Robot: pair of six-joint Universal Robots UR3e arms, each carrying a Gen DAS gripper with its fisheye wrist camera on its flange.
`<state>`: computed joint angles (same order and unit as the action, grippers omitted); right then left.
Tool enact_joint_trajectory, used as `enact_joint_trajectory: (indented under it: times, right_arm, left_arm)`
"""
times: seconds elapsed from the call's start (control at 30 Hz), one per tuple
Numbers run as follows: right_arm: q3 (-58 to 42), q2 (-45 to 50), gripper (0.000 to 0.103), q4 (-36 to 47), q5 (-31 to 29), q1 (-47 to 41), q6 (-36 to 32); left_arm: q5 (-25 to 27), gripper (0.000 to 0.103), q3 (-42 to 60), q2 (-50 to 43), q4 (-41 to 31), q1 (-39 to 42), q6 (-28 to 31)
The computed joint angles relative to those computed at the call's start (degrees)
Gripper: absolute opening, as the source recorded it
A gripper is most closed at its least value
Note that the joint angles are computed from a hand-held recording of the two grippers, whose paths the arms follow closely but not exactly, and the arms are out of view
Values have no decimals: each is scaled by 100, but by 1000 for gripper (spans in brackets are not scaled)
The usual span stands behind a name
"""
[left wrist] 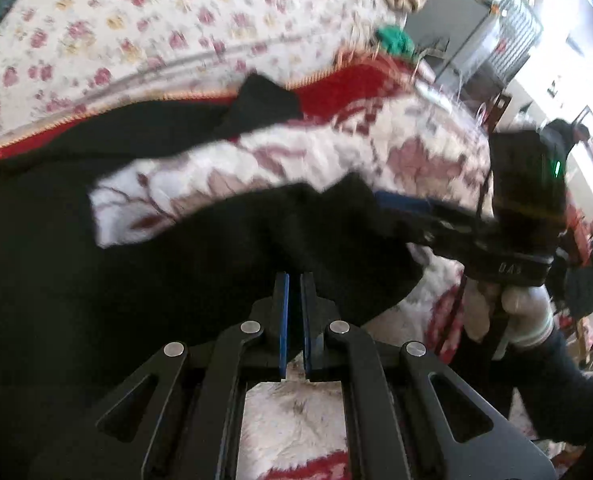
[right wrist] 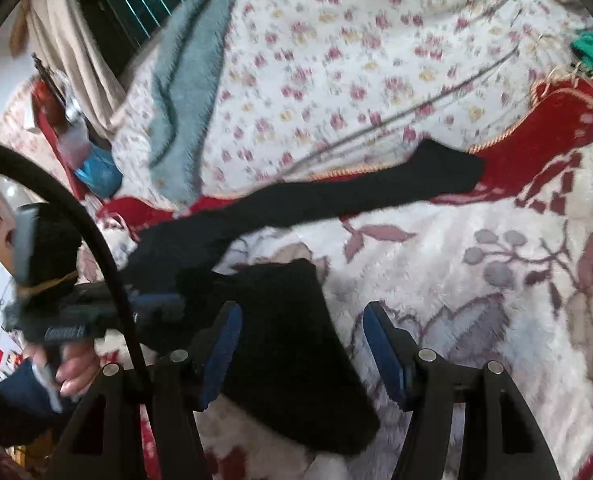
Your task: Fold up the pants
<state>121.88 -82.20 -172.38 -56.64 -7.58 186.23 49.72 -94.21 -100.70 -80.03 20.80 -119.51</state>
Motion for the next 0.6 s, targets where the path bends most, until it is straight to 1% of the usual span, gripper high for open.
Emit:
enact_joint_trajectory:
  times: [0.03,0.1,0.13,0.2,0.27,0.3,0.33,0.37,0.4,0.47,0.53,0.57,0.6]
  right_arm:
    - [-89,246,43,-155,81,36,-2]
    - [-312,513,17,-136,-110,182,89]
    - [-163,485,16,-357,-49,109,189]
    - [508,116,7,-1093,241,-255,537]
    - [1195,-388,7,-1667,477,-809,896]
    - [1584,-763,7,-1875,713,-1302,1132]
    - [1821,-1082,7,-1868,812,-1665,1217]
    - [2050,-1500,7,-1705,788,-2067,1220]
    - [2120,-1724,7,-1497,725,-2272,1172]
    - [2322,-2181,7,-964,634,-2770,1066]
    - [2416,-2315,7,-648,133,-2901,1077]
    - [2444,-2292,7,-543,-285,-2839,1145]
    - [2544,-2203,7,-591,-448,-2848,1200]
  left_arm:
    - [42,3,-38,-40,121,-94,-85]
    - [60,3,-129,-70,384,-273,-250]
    - [40,3,-169,-39,560,-355,-334]
    - [-66,3,-72,-22,627,-453,-390]
    - [-283,3,210,-94,464,-496,-452]
    - [-388,3,329,-120,359,-499,-477]
    - [-495,3,434,-151,278,-501,-510]
    - [-629,3,541,-189,212,-502,-553]
    - [-681,3,582,-209,217,-519,-597]
    - [-683,3,576,-256,433,-619,-813]
    - [-567,3,531,-335,641,-758,-990]
    - [-491,3,504,-379,748,-846,-1088]
    - [-413,3,449,-407,871,-911,-1151]
